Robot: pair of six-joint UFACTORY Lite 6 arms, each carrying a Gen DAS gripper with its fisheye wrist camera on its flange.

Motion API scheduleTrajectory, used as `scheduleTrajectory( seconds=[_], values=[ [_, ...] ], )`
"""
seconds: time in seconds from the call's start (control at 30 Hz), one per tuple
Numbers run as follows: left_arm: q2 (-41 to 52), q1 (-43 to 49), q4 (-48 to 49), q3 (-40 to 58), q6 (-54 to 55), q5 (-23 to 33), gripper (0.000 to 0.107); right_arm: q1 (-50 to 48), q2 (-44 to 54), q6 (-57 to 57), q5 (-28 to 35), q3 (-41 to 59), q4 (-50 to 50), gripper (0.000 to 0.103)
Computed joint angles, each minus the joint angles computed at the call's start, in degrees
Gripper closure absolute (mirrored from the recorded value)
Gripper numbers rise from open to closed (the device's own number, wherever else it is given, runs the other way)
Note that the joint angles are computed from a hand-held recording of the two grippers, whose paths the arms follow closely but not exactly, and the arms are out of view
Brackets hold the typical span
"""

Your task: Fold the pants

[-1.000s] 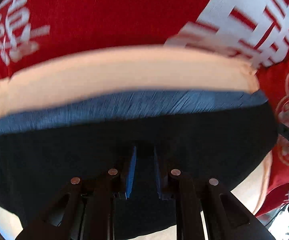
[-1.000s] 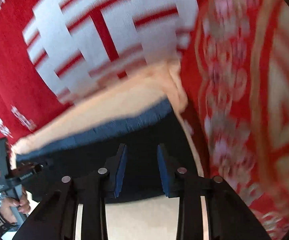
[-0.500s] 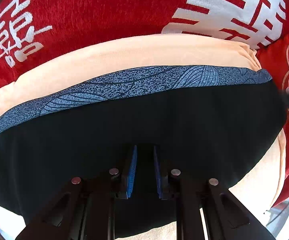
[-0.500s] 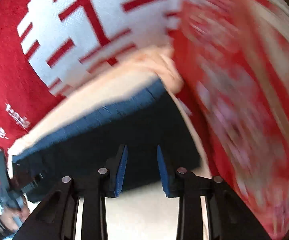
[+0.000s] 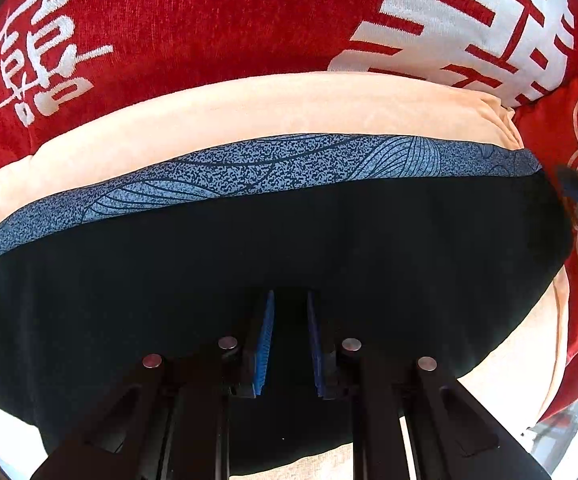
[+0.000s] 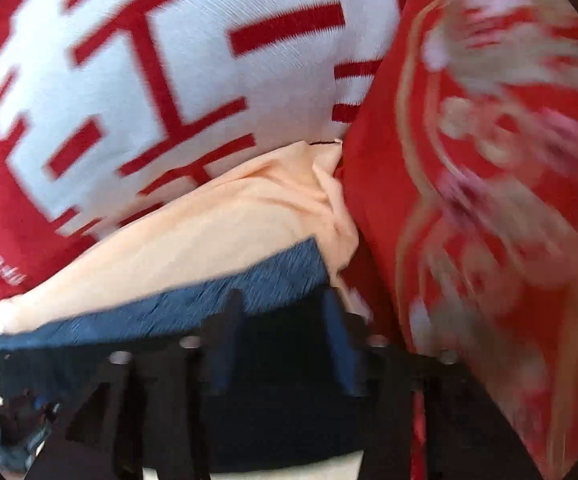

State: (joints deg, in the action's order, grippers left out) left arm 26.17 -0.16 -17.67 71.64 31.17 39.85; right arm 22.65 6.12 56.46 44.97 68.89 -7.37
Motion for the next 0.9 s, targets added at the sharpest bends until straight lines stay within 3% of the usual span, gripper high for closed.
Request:
scheduleTrajectory(
  seconds=[0.2,0.4,0.43,0.47,0.57,0.7,0.77,0.87,0.9],
  values=[
    [-0.3,0.6,-0.9,-0.8,2.6,-0.5,0.088,7.5,-22.1,16.6,-1.0,-21.8,7.3,0.054],
    [-0.3,0.4,-0.5,-0.5,2.5,-0.2,0.088,5.8,-24.3,21.0,-3.4,-26.3,4.8,0.055],
    [-0.4,0.4,-0.4,-0.4,2.6,0.0,0.088,4.2,-23.3,19.0,-4.9,-26.0,4.9,0.072],
    [-0.3,0.4,-0.2,-0.2,2.2,0.3,0.088,3.1,-21.3,16.8,-6.2,-25.5,6.1,0.095],
    [-1.3,1.0,-0.4,-1.0,1.7,1.5,0.088,4.8,-18.5,17.9,-4.8,-21.7,3.8,0.095],
    [-3.2,1.4,-1.4,-4.1,4.5,-0.2,0.088,6.1,-18.4,16.0,-2.8,-24.3,5.5,0.092],
    [-2.9,1.4,-1.2,-3.5,4.2,0.3,0.088,5.6,-18.5,15.5,-4.5,-26.0,5.2,0.08],
    [-2.3,1.9,-0.6,-1.9,3.1,2.9,0.088,7.4,-17.9,19.2,0.4,-22.9,3.0,0.055],
    [-2.4,2.1,0.1,-1.5,2.2,3.8,0.088,8.1,-19.3,20.4,1.0,-22.9,3.6,0.055]
  ],
)
